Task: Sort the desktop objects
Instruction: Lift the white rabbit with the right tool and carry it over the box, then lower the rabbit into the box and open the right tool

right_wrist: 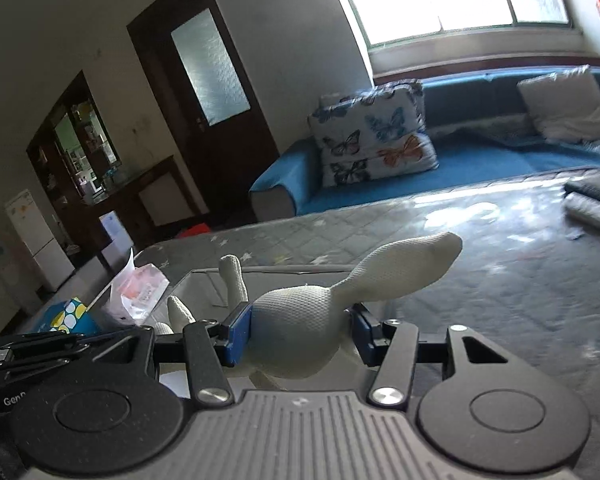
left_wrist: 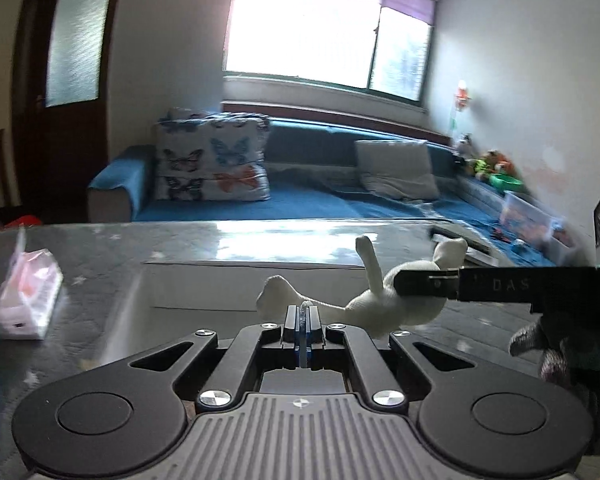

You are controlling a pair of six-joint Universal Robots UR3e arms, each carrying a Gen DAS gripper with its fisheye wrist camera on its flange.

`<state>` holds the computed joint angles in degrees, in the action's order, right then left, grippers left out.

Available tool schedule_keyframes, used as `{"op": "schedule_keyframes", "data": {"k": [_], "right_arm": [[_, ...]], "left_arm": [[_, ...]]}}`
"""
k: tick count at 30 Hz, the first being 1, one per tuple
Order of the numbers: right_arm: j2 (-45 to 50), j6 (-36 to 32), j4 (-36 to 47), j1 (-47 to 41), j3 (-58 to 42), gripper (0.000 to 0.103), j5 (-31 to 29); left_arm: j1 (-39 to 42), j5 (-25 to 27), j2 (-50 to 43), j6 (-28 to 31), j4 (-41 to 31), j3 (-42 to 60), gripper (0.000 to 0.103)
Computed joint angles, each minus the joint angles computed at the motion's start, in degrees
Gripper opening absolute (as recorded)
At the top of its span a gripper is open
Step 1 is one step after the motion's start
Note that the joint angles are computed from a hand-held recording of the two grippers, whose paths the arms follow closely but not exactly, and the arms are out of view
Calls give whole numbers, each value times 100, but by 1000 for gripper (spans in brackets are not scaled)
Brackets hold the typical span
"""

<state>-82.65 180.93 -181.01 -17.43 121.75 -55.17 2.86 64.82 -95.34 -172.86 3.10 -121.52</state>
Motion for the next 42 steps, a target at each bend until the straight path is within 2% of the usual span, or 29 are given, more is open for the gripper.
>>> {"op": "schedule_keyframes", "data": {"k": [8, 11, 14, 17, 24, 30, 38, 42], "right_arm": [[1682, 627, 490, 751, -1678, 54, -443], [1999, 760, 635, 893, -1984, 59, -603], [2132, 667, 677, 1007, -2125, 58, -838], [2057, 652, 688, 985, -2043, 58, -803], [1294, 328, 852, 847, -1494, 58, -735], [247, -121, 1042, 513, -764, 59, -527], [-1603, -1196, 1529, -339, 632, 65, -157], [-2838, -1931, 2271, -1037, 1441, 65, 224]], "left_arm": [[242, 287, -816, 171, -369, 742, 3], [262, 395, -990, 213, -458, 837, 4], [210, 563, -1127, 209, -465, 888, 5], [192, 653, -1138, 213, -469, 874, 6], [230, 599, -698, 192, -530, 551, 19], [243, 436, -41, 209, -582, -5, 27], [265, 79, 772, 213, -636, -809, 29], [153, -42, 1089, 204, -764, -1156, 29]]}}
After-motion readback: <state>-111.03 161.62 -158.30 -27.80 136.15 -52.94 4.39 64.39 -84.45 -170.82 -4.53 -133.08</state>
